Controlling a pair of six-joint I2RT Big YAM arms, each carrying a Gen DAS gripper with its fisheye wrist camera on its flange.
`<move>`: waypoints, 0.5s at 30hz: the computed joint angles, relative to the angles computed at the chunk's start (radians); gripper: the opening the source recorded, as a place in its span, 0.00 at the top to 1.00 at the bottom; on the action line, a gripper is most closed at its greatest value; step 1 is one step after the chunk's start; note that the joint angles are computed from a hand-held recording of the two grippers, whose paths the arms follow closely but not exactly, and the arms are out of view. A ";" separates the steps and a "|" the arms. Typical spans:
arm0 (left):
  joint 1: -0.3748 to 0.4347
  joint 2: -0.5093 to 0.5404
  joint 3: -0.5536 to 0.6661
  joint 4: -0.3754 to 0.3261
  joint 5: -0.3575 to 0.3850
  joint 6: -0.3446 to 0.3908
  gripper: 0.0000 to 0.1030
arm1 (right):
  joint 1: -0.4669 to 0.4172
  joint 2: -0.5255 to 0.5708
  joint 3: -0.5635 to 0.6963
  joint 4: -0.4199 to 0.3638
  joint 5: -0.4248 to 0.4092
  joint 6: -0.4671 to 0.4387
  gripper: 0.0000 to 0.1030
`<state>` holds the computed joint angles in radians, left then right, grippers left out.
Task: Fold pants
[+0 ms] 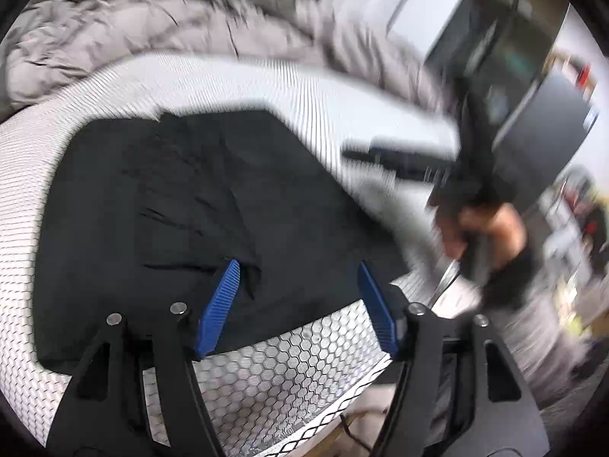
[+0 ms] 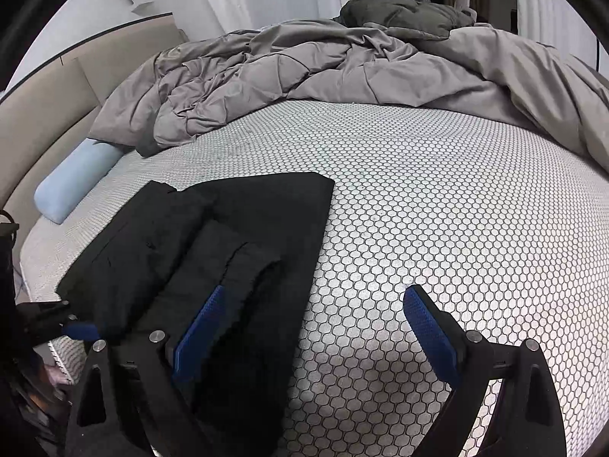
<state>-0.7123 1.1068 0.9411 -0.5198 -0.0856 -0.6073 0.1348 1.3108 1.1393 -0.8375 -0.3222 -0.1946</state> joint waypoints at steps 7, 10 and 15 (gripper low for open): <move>0.119 -0.136 -0.055 0.020 -0.086 -0.007 0.27 | 0.045 -0.015 0.013 -0.036 -0.141 0.000 0.08; 0.183 -0.128 -0.069 -0.038 -0.175 -0.048 0.27 | 0.126 -0.028 0.007 -0.034 -0.139 -0.036 0.08; 0.280 -0.008 -0.068 -0.171 -0.157 -0.046 0.27 | 0.308 -0.011 -0.010 -0.025 -0.053 -0.091 0.08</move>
<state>-0.4322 1.0992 0.8734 -0.6912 -0.2427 -0.6532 0.4432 1.2994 1.1295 -0.8624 -0.3751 -0.2856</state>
